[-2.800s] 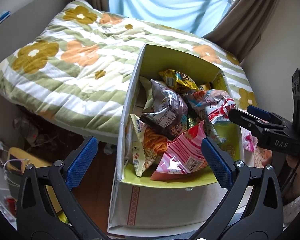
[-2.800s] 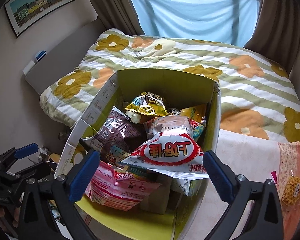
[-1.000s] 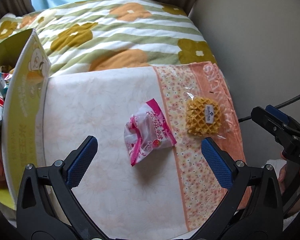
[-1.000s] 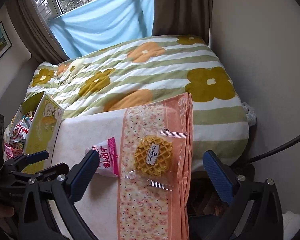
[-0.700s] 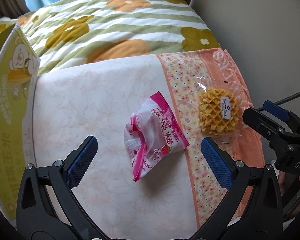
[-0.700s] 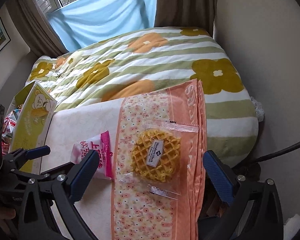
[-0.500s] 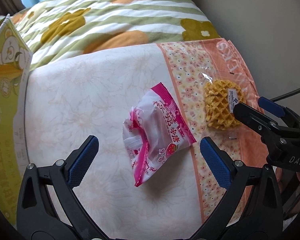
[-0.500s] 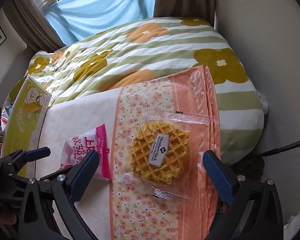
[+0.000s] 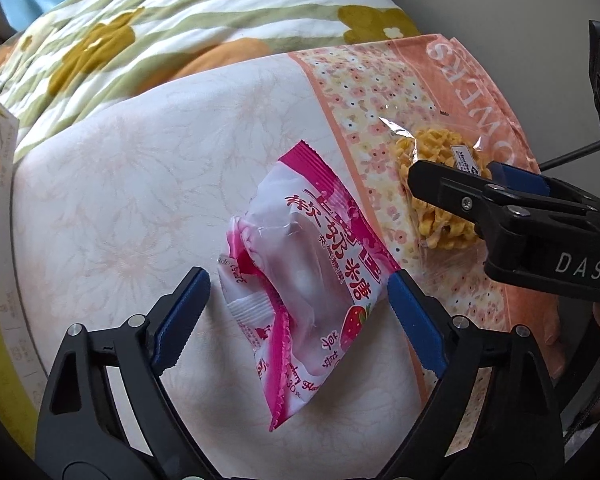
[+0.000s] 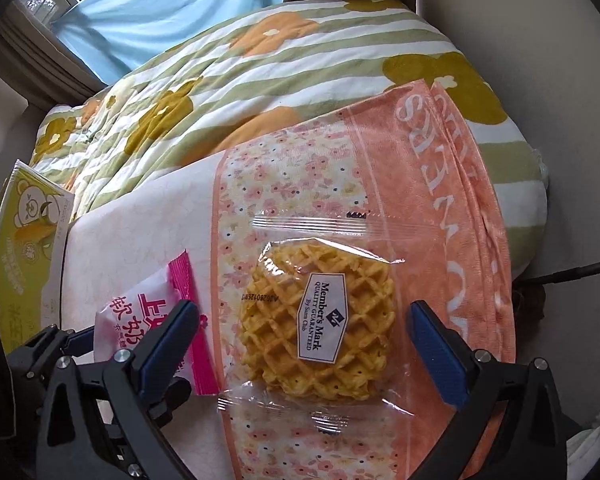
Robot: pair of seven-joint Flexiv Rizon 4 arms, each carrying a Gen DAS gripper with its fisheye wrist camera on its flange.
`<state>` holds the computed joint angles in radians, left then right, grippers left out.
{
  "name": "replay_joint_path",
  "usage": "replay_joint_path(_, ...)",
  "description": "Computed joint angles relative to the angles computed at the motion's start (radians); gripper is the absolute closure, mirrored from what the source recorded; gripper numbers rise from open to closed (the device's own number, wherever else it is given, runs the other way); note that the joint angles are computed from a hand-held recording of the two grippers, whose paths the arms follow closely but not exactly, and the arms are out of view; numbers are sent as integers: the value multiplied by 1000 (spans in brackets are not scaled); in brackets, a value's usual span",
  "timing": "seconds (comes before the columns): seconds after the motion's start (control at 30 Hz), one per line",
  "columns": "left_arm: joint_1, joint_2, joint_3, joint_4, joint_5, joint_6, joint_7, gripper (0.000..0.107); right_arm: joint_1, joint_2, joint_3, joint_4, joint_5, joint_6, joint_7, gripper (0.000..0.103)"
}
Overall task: Organize snacks
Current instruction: 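Grasp the pink-white candy bag with the left gripper while the right grasps the waffle packet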
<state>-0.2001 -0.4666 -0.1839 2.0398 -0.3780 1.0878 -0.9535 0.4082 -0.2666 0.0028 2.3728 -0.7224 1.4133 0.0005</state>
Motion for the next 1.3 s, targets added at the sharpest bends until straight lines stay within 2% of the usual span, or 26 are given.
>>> replay_joint_path(0.07,8,-5,-6,-6,-6,-7,14,20,1,-10,2,-12,3,-5,-4,0)
replay_joint_path(0.13,6,-8,-5,-11,-1,3,24,30,-3,-21,11,-22,21,-5,-19,0)
replay_joint_path(0.2,8,-14,-7,-21,0,-5,32,31,-3,-29,21,-35,47,-24,-39,0)
replay_joint_path(0.4,5,-20,0,-37,14,-8,40,45,2,-44,29,-54,90,-75,-65,0)
replay_joint_path(0.67,13,-12,12,-48,9,-45,21,50,17,-58,24,-76,72,-139,-68,0)
replay_joint_path(0.83,20,1,26,-45,15,-43,11,51,24,-73,50,-114,68,-242,-110,0)
replay_joint_path(0.97,27,13,31,-39,12,-40,3,51,19,-69,48,-105,43,-236,-91,0)
replay_joint_path(1.03,33,18,30,-35,7,-36,6,51,18,-66,49,-103,37,-241,-85,3)
replay_joint_path(1.1,35,26,29,-29,2,-28,5,52,22,-53,43,-93,13,-241,-55,17)
replay_joint_path(1.2,38,37,27,-17,-9,-18,3,52,11,-41,52,-85,4,-244,-57,26)
replay_joint_path(1.3,38,53,26,-2,-18,-5,-1,52,2,-33,59,-76,-4,-238,-60,29)
